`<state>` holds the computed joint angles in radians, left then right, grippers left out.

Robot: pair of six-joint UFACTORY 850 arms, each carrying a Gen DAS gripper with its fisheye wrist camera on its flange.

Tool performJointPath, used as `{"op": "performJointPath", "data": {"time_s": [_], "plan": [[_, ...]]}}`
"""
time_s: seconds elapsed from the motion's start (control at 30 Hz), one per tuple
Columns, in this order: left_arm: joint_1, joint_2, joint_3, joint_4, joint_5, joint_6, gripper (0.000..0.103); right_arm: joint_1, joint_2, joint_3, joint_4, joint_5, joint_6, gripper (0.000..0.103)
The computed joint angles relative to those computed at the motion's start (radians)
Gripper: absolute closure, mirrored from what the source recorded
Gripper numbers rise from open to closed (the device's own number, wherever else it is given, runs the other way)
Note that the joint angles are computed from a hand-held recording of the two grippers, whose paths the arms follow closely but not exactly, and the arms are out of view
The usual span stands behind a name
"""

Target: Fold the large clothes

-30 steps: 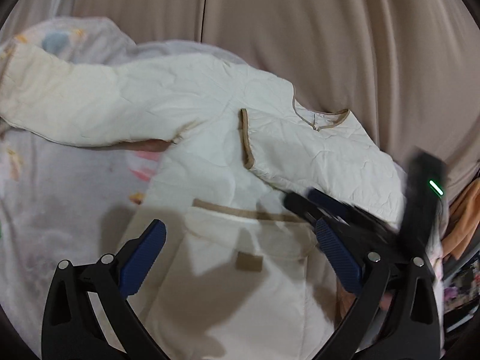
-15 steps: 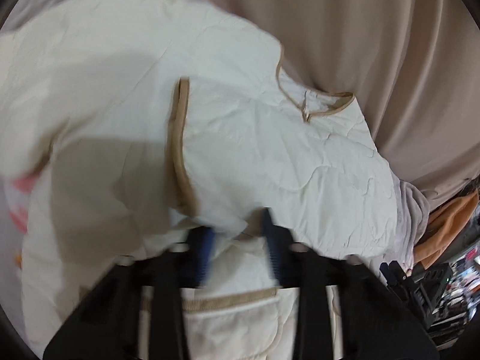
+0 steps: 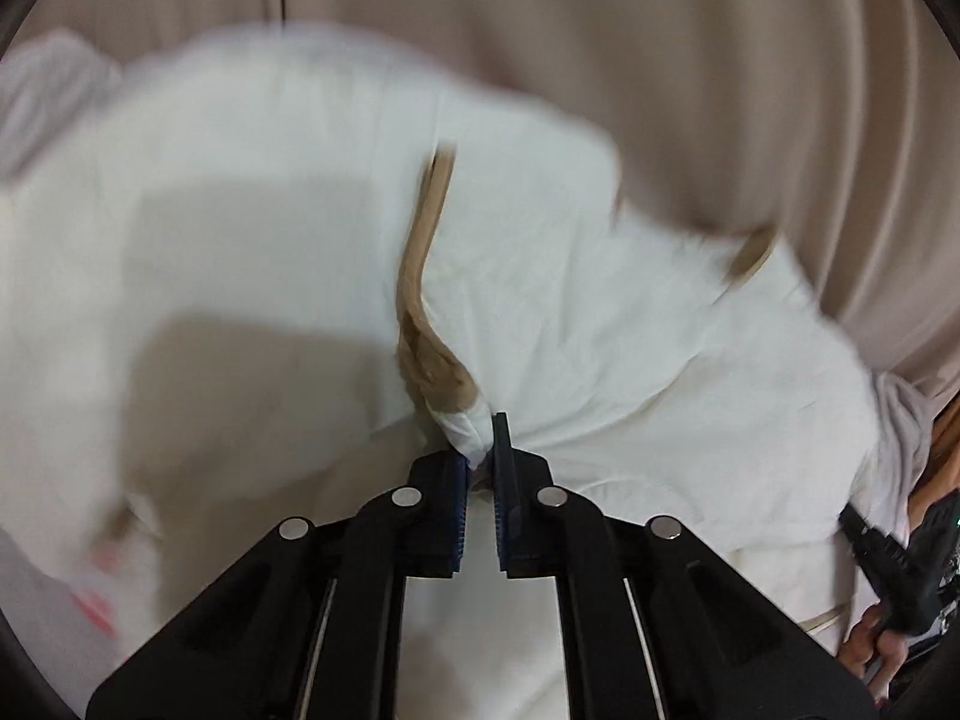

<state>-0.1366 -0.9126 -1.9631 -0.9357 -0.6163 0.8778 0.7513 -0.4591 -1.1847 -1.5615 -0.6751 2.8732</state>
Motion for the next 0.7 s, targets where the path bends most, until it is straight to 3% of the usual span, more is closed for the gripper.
{"op": "performJointPath", "data": {"time_s": [0.07, 0.17, 0.2, 0.27, 0.33, 0.4, 0.47, 0.5, 0.57, 0.7], "plan": [[0.001, 0.026, 0.057, -0.105, 0.043, 0.115, 0.096, 0.003, 0.009, 0.016, -0.011, 0.002, 0.046, 0.097], [0.001, 0.027, 0.063, -0.13, 0.047, 0.148, 0.091, 0.058, 0.033, 0.022, -0.065, -0.147, 0.029, 0.097], [0.003, 0.026, 0.067, -0.148, 0.048, 0.168, 0.09, 0.055, 0.034, 0.016, -0.038, -0.144, -0.016, 0.097], [0.007, 0.024, 0.073, -0.176, 0.047, 0.197, 0.088, 0.008, 0.008, 0.002, 0.071, -0.014, -0.113, 0.096], [0.009, 0.04, 0.105, -0.219, 0.055, 0.24, 0.086, -0.005, 0.019, 0.028, 0.058, 0.047, -0.044, 0.094], [0.018, 0.039, 0.108, -0.249, 0.039, 0.253, 0.084, 0.015, 0.034, 0.03, 0.09, -0.005, -0.059, 0.089], [0.022, 0.042, 0.117, -0.278, 0.029, 0.268, 0.084, 0.059, 0.046, 0.012, 0.214, -0.112, -0.151, 0.087], [0.029, 0.048, 0.13, -0.29, 0.025, 0.283, 0.084, 0.076, 0.041, -0.012, 0.265, -0.184, -0.192, 0.082], [0.023, 0.05, 0.132, -0.288, 0.038, 0.283, 0.084, 0.095, 0.035, -0.052, 0.287, -0.277, -0.252, 0.081], [0.008, 0.072, 0.164, -0.3, 0.088, 0.319, 0.083, 0.065, -0.023, -0.187, 0.215, -0.221, -0.421, 0.081]]}}
